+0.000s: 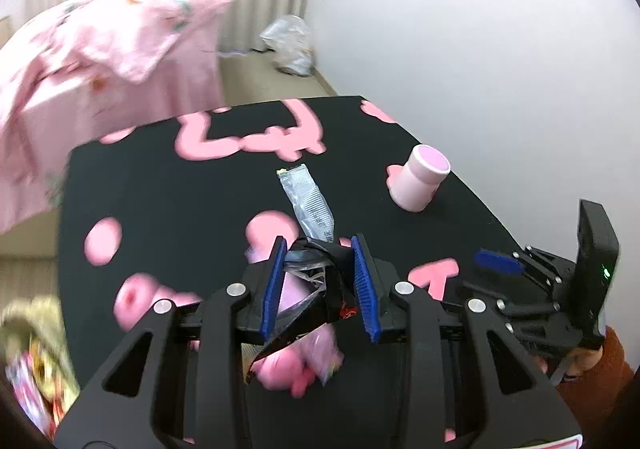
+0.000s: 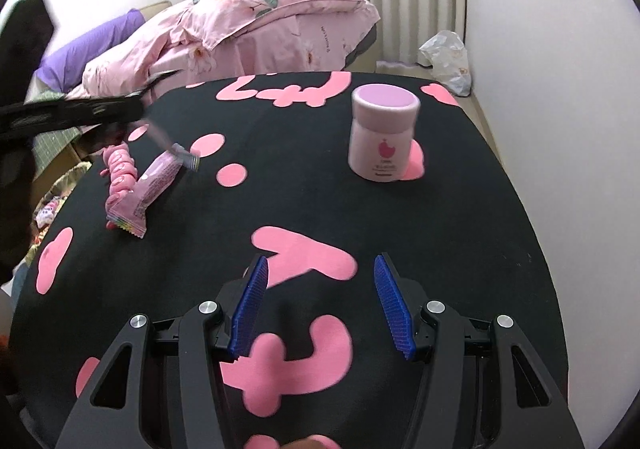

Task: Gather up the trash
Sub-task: 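Grasp the black-silver wrapper with the left tool while the right tool grasps the pink wrapper, then carry the black-silver and pink wrappers with both tools over the wastebasket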

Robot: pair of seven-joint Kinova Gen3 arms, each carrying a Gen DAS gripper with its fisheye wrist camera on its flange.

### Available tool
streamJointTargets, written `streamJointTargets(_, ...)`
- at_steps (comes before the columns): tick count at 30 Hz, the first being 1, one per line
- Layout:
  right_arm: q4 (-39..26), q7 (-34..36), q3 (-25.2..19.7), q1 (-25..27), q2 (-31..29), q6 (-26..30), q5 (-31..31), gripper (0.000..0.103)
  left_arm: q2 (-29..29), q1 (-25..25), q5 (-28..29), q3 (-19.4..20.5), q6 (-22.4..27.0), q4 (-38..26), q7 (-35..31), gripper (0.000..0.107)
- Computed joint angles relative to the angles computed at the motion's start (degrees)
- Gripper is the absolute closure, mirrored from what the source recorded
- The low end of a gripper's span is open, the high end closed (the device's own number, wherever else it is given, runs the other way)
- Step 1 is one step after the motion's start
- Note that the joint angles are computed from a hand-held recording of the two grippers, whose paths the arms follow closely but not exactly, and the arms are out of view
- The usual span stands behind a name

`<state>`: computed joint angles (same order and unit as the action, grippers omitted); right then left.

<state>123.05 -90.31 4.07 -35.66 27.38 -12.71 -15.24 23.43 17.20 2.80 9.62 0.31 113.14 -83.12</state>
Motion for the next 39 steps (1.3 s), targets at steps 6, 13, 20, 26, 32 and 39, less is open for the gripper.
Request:
streamJointTargets(6,-5.7,5.5,3.4,-5.6,0.8,5.4,-5.5,0.050,-5.4,10.0,8.5,-14.1,-4.3,12.7,2.5,0.076)
streamJointTargets(13,-17.2,1.9,-13.9,5.7,5.6,12.4,5.2,0.050,-6.4,-1.5,3.6,-3.0,-11.5,21.0,10.7,0.076)
streamJointTargets(20,-25.0,1.1,-27.4,16.2,12.0,20.4,9.5,0.077,-6.7,-7.1,-1.8,1.9,-15.1,24.4,15.5,0.073)
streamJointTargets(26,-19.6,-0.9,-23.8,13.6,8.2,15.0,9.4,0.081,-6.4,-11.1,-7.1,4.4,-17.7,26.3,21.1,0.058)
streamJointTargets(32,-12.3,-6.0,-19.9,11.5,3.6,8.9,9.6,0.081,-6.8,-8.9,-8.1,2.4,-18.8,27.5,21.5,0.052)
streamJointTargets(39,-8.0,-10.1,-19.7,11.5,2.5,5.5,12.1,0.081,-6.3,-4.8,-5.5,0.2,-19.8,27.5,19.2,0.032)
